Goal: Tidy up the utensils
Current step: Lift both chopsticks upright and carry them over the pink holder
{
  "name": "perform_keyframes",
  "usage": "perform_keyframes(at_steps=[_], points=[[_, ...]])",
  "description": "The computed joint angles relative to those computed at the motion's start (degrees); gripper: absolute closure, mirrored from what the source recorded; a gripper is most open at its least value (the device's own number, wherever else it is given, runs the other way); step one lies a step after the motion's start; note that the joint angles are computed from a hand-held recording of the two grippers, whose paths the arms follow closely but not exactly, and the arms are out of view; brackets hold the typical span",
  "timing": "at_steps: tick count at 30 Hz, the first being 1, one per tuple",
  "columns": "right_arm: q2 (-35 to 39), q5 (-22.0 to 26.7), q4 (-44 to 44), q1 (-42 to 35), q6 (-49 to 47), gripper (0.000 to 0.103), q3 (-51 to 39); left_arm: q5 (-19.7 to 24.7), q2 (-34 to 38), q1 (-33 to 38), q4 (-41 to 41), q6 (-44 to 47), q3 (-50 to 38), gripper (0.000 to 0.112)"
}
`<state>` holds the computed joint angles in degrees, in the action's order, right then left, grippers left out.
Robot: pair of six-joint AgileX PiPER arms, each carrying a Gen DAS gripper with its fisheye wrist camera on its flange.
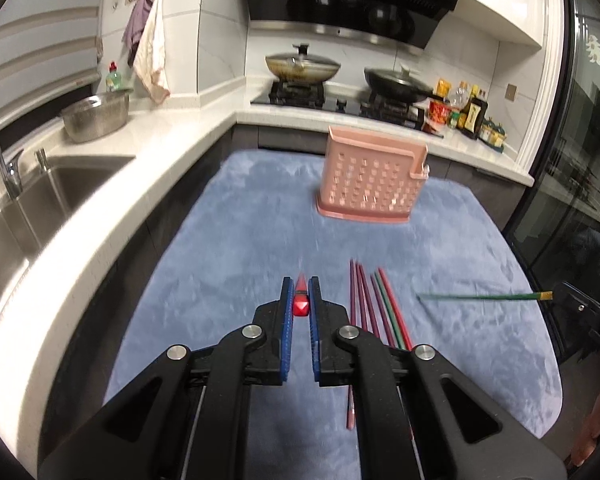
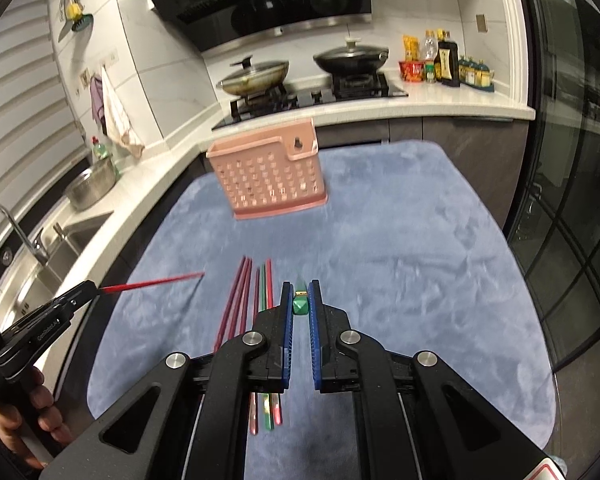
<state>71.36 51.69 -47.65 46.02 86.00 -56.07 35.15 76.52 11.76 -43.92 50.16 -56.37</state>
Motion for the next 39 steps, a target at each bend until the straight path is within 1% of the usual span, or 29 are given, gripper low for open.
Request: perform_keyframes(at_steps=[11, 17, 20, 23, 25, 29, 34, 37, 39], points=[[0.45, -0.99, -0.78, -4.72, -5.39, 0.096, -5.23, -0.56, 4.21, -2.36, 2.23, -4.58, -9.06, 0.105], [1.09, -5.62, 2.49, -11.65, -11.26, 0.096, -8.54, -2.25, 8.7, -5.08, 6.7, -10.93, -16.98, 0.105], [2.17, -7.85, 4.97, -15.04, -15.32, 0.096, -11.09, -1.49, 10.75, -5.75, 7.63, -12.69, -21.34, 0.105], [3.26, -12.05, 10.62, -19.7, -20.89, 0.096, -13.61, -0.02, 12.57, -6.29, 7.21, -13.35, -25.59, 0.105], [4.59, -15.0, 16.27, -23.41, -26.02, 0.096, -16.05, 1.13, 14.32, -7.21, 7.49, -14.65, -29.75, 0.105], [8.56, -16.79, 22.13, -27.63, -33.04, 0.096, -22.53, 2.46, 17.72, -9.33, 8.57, -17.04, -37.77, 0.105], [15.33, -16.71, 27.81, -31.48, -41.31, 0.096, -33.66, 2.24, 24.35, -13.35, 13.99, -23.46, -51.97, 0.105], [20.38, -14.9, 30.17, -33.12, -45.23, 0.096, -42.62, 4.81, 30.01, -14.63, 15.43, -27.18, -63.34, 0.105], [23.59, -13.89, 31.96, -34.09, -47.51, 0.096, -48.2, 6.23, 34.29, -15.71, 17.89, -30.44, -71.64, 0.105]])
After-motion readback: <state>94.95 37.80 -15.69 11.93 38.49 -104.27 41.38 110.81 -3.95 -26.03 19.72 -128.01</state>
